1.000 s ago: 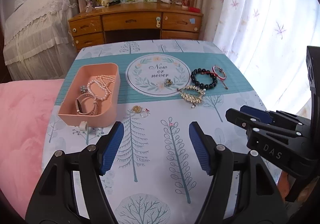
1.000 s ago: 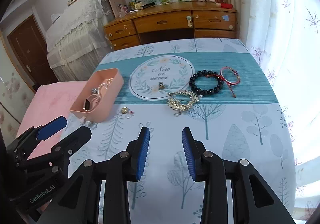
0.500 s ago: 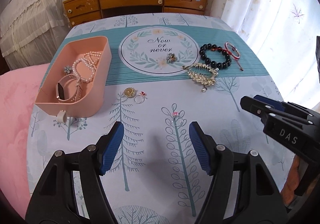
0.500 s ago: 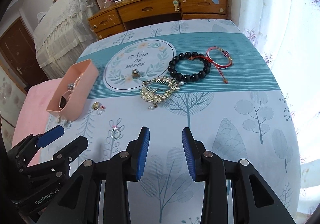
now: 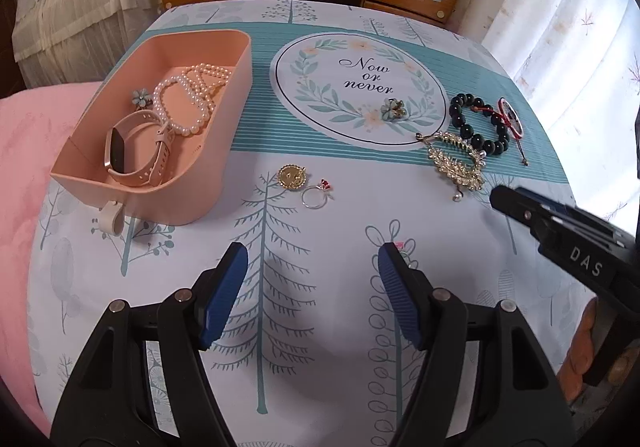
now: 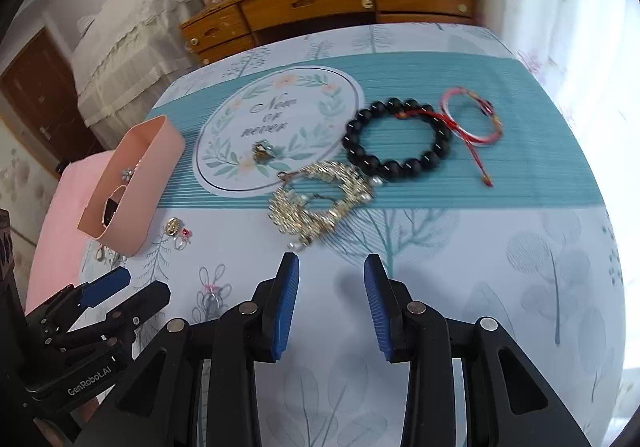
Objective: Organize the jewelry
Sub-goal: 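Lower the right tool onto the gold leaf hair comb and close it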
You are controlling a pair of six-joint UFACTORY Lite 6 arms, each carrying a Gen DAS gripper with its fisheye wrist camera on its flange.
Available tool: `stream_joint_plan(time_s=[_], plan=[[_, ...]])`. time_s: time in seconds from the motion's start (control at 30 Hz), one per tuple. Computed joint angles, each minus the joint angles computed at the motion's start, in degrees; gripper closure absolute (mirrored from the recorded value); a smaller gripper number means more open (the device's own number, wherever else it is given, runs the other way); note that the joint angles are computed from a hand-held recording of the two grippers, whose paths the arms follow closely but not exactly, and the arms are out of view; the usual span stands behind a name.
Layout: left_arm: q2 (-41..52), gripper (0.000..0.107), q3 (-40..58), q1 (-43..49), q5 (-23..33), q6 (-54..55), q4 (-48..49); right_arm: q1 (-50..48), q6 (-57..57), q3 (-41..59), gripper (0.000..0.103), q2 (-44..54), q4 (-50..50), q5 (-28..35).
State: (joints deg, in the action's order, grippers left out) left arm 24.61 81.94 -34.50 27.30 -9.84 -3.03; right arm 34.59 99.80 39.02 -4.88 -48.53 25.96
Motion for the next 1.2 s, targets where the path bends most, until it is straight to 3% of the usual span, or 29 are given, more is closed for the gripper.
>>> stream_joint_plan(time_s=[0.17, 0.47, 0.77, 0.83, 1.07, 1.2], plan=[[-0.82, 0.042, -1.14, 1.35, 0.17, 3.01, -3.12, -2.98, -7.09, 5.99, 0.069, 5.40, -4.82, -3.41], [-2.16, 0.042, -2.32, 4.53, 0.63, 6.42, -6.91, -7.11, -41.24, 17.19, 0.069, 17.55, 7.87, -6.38], [-1.20, 0.042, -0.74, 5.81, 1.48, 9.15, -9.50, -8.57, -58.75, 20.50, 0.069, 23.22, 14.01, -5.76], [-1.01, 0.042, -0.20, 5.87, 1.56, 9.63, -9.78, -9.64, -63.44, 20.63, 0.075, 23.26, 18.21, -6.37], [2.82, 0.042, 5.20, 6.02, 4.07, 12.24, -12.53, -9.49, -57.21, 18.49, 0.077, 20.98, 16.32, -6.91], [6.28, 0.042, 10.25, 4.93, 6.46, 10.83, -11.63, -9.94, -50.56, 13.35, 0.077, 14.90, 15.36, -8.40]])
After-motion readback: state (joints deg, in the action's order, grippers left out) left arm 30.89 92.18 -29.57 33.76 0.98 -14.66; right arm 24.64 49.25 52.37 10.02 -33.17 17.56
